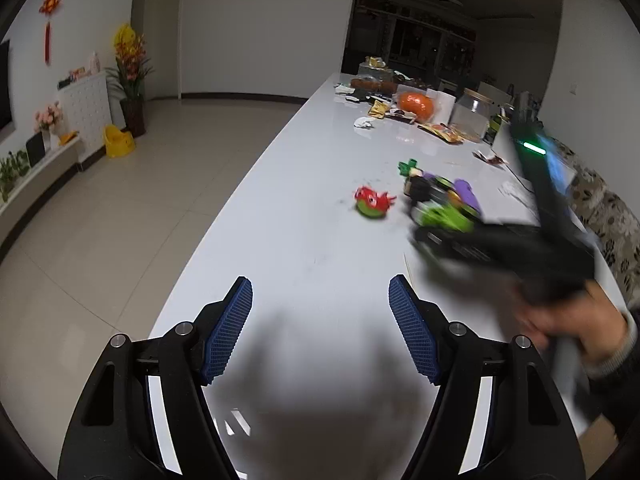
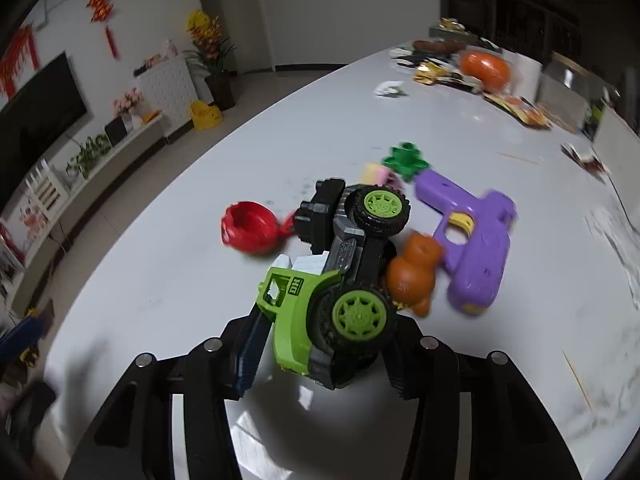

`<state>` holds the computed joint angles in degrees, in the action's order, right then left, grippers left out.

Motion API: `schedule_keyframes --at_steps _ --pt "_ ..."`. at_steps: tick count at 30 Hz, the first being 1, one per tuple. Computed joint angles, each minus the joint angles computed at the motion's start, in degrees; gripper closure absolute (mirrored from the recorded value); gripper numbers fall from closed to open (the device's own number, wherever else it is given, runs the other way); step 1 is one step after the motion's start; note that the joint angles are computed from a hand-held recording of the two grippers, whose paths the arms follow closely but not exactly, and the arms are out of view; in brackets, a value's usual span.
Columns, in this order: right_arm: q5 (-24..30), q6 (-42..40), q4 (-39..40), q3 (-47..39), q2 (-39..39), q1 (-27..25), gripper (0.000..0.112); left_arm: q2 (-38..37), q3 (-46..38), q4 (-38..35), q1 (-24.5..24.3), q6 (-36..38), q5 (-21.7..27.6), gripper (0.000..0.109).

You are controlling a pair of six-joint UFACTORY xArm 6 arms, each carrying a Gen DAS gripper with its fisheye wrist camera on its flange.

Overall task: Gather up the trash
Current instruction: 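Grasp the green toy truck with the right gripper while the left gripper grasps the red fish toy, then carry the truck and red fish down into the cardboard box and open both grippers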

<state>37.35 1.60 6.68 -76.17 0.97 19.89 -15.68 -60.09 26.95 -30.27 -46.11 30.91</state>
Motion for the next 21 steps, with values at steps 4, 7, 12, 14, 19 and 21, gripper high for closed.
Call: schedule_keyframes --at_steps 4,7,12,14,19,21 --pt "0.38 -9.82 10.9 7.79 -8.86 -3.05 0.062 7.84 -7.47 -3.07 0.14 5.49 0.22 0.039" --pt "0.77 -15.17 15.12 13.87 -16.37 -5.37 0.062 15.74 -16.3 -3.33 -0.86 8.49 3.53 0.039" --pt "4.93 -20.02 20.29 21.57 -27.62 -10.44 0.062 28.42 -31.15 -10.17 -0.69 15.14 9.03 0.039" --pt "5.99 -19.85 20.49 24.45 -31.61 -12.47 0.062 33.34 -37.2 -11.41 -0.81 16.49 12.43 0.039" --pt "7.27 -19.7 20.08 29.84 -38.61 -16.66 0.062 36.04 -40.35 -9.45 -2.17 16.56 14.51 0.071" --pt "7.32 -20.13 20.29 31.43 -40.65 -17.77 0.062 33.68 -37.12 -7.94 -3.05 15.4 13.65 0.071"
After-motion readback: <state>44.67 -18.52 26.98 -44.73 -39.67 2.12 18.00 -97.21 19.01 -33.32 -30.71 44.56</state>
